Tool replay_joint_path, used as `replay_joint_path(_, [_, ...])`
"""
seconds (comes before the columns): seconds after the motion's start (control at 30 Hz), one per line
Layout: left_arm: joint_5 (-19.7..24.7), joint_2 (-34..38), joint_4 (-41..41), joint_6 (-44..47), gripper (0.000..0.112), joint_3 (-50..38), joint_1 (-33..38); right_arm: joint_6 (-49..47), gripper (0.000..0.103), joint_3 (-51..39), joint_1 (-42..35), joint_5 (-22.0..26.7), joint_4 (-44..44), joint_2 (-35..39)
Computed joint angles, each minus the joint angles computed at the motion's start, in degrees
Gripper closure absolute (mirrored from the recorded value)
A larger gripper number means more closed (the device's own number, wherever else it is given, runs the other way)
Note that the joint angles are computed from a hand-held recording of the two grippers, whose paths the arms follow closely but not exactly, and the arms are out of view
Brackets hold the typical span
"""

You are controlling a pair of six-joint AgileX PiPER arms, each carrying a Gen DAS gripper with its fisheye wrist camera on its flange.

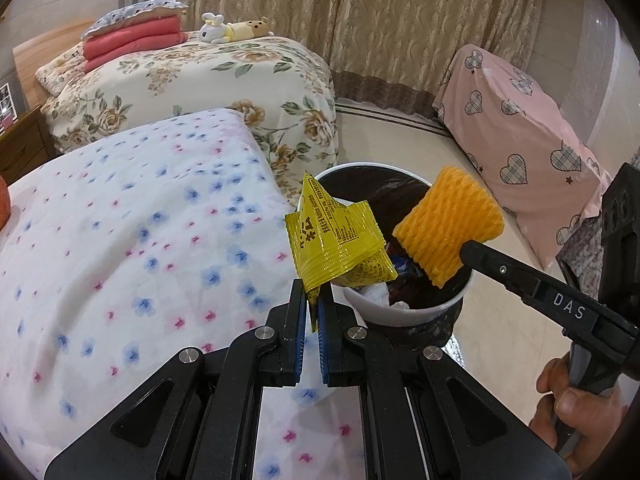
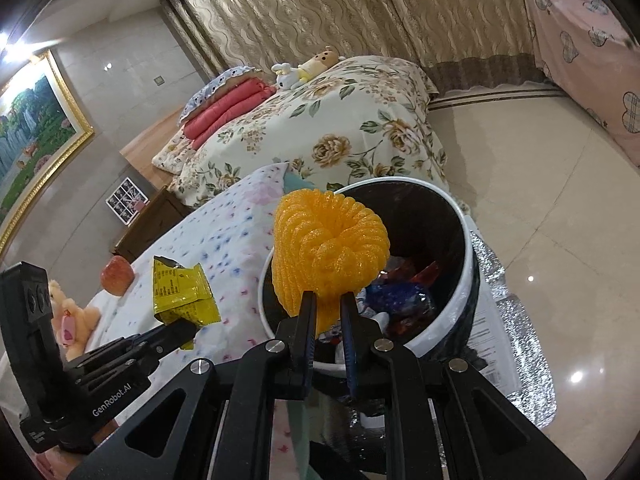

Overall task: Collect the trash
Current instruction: 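Carry the yellow wrapper and orange net over the trash bin, then lower both tools into the bin and open them to drop the items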

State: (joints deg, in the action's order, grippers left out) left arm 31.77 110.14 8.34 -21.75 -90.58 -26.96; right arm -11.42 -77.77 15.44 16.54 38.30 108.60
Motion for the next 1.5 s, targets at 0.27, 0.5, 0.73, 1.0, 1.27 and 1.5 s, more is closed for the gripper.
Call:
replay_joint_path(0.27, [1.8,3.1,0.2,0.3,0.108,-4.1,-0.6,6.1,0.091,-2.6,-0.6,1.8,-8.1,1.5])
replay_joint_path(0.5, [3.2,5.2,0.5,0.5,0.108,-7.0,-1.3,7.3,0.091,-3.7,-1.3,2.6,-10.6,2.2])
replay_joint_path(0.73, [4.7,7.0,0.7,0.6,0.108,-10.0,-1.8,8.7,0.091,-5.0,-1.9,3.9,-12.8,3.0])
replay_joint_path(1.0, [6.4,8.9,1.4,0.5,0.108,-13.3,-2.5,8.2,0.091,-5.3,-2.4,4.3,-12.5,3.1])
replay_joint_path(1.27, [8.3,11.0,1.8,0.5,0.108,-16.6,-2.7,7.6,0.091,-5.6,-3.0,4.6,-11.9,3.2])
replay_joint_path(1.5, [9.5,12.2,2.3,0.6,0.108,-18.8,-2.9,8.1,0.091,-6.6,-3.3,5.5,-12.8,3.8])
